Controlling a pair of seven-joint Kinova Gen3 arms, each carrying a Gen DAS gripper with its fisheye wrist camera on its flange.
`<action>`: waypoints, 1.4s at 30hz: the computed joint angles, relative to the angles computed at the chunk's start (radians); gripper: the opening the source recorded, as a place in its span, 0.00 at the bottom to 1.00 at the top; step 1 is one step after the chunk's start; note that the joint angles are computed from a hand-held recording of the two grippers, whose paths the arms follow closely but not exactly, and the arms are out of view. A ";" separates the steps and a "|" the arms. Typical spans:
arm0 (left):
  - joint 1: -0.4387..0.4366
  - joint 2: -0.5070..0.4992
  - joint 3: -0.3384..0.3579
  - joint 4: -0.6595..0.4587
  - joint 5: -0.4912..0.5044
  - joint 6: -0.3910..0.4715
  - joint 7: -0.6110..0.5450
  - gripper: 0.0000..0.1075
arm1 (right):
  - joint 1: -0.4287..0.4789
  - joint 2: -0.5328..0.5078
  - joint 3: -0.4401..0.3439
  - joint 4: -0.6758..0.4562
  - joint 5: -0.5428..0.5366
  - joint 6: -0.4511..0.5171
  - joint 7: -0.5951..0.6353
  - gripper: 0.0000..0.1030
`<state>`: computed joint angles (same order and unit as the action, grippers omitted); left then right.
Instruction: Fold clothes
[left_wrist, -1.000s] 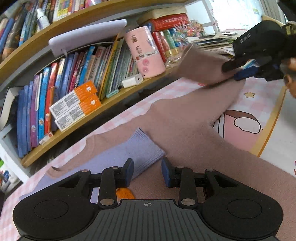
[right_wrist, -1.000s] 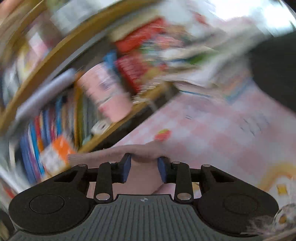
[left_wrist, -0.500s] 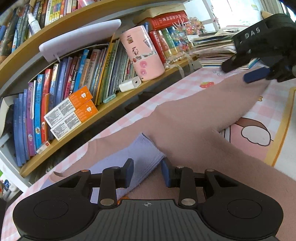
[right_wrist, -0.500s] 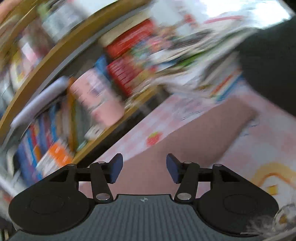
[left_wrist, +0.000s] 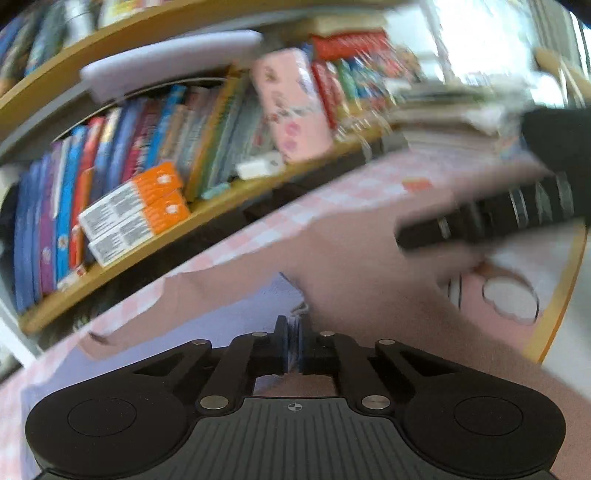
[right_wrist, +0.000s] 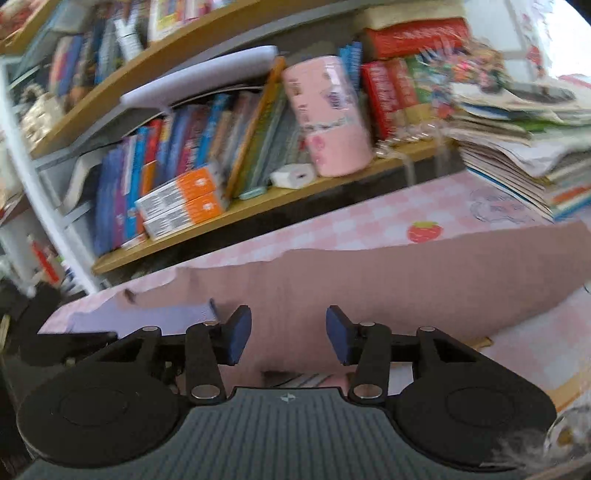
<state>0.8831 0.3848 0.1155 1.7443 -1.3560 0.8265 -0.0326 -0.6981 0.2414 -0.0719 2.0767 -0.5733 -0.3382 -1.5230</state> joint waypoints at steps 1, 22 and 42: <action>-0.015 -0.033 0.009 0.032 -0.019 -0.008 0.041 0.03 | -0.001 0.000 -0.002 -0.003 0.012 0.013 0.011 0.42; -0.383 -0.508 0.142 0.446 0.091 0.662 0.176 0.10 | -0.263 0.025 0.283 -0.065 -0.171 0.161 0.271 0.40; -0.059 -0.564 0.586 0.585 0.415 0.510 0.590 0.34 | -0.077 -0.115 0.029 0.101 -0.059 0.092 0.171 0.41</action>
